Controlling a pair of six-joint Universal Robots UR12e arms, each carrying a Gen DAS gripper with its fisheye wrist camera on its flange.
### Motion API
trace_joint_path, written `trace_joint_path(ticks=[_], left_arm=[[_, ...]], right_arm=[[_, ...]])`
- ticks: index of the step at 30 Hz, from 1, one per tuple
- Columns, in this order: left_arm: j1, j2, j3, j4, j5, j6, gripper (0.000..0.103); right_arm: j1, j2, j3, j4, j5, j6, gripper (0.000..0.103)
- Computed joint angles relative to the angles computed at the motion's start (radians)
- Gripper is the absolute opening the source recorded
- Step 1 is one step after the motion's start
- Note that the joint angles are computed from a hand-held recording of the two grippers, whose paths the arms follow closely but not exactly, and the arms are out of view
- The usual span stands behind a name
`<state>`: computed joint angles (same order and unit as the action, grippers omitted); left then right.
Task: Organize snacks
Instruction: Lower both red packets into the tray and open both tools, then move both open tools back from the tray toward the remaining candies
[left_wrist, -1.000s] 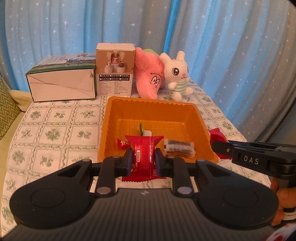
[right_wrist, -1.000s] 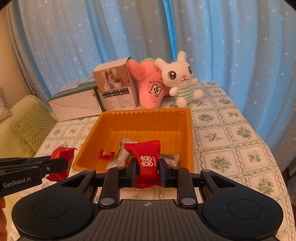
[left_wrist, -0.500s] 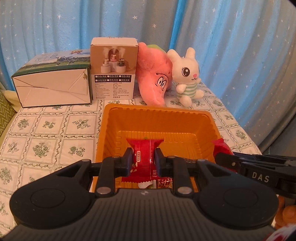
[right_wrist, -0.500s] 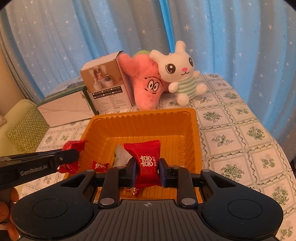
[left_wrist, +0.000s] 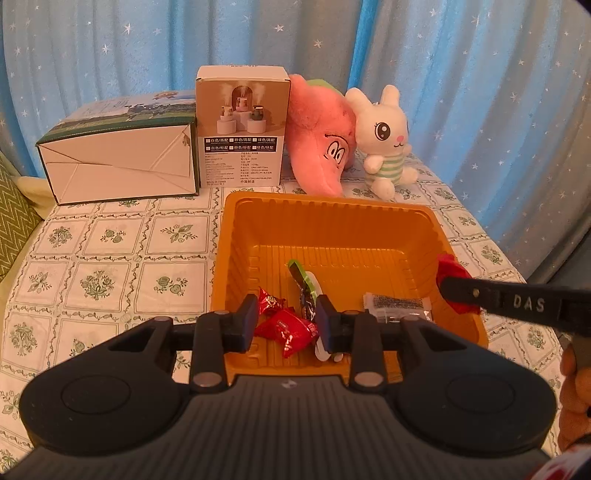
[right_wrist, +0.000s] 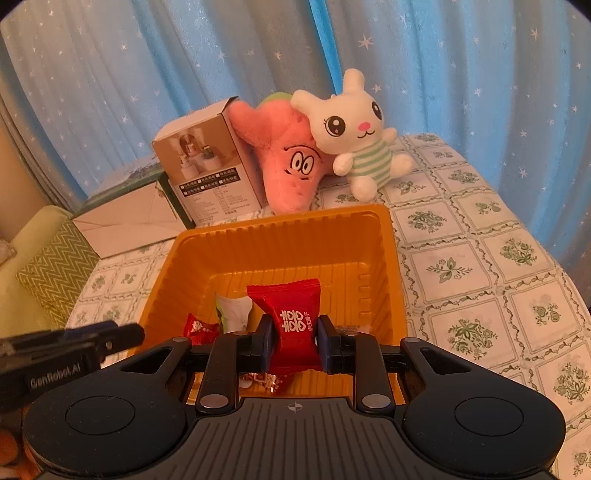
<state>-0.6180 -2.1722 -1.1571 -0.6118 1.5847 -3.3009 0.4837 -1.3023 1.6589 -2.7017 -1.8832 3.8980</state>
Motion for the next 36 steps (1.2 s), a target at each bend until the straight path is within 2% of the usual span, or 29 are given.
trace_joint_path(ticks=[5, 7, 8, 9, 10, 17, 26, 36], left_arm=[[0.003, 0.021, -0.032, 0.019, -0.002, -0.014, 0.030], [0.005, 0.031, -0.046, 0.021, -0.002, -0.022, 0.030], [0.005, 0.036, -0.053, 0.024, 0.003, -0.023, 0.030], [0.005, 0.041, -0.061, 0.028, 0.005, -0.024, 0.030], [0.005, 0.047, -0.069, 0.031, 0.007, -0.027, 0.030], [-0.001, 0.104, -0.151, 0.065, 0.011, -0.045, 0.030], [-0.020, 0.208, -0.278, 0.093, 0.032, -0.091, 0.030], [-0.053, 0.310, -0.402, 0.113, 0.068, -0.122, 0.030]], right_arm=[[-0.003, 0.012, -0.015, -0.041, 0.006, -0.026, 0.026], [-0.007, 0.015, -0.016, -0.060, 0.025, -0.037, 0.029], [-0.007, 0.016, -0.020, -0.058, 0.026, -0.042, 0.047], [-0.004, 0.016, -0.020, -0.064, 0.020, -0.045, 0.060], [-0.001, 0.015, -0.016, -0.080, 0.010, -0.048, 0.067], [0.027, -0.024, 0.030, -0.076, -0.026, 0.015, 0.067], [0.110, -0.100, 0.095, 0.025, -0.104, 0.120, 0.067], [0.206, -0.155, 0.111, 0.130, -0.202, 0.179, 0.067]])
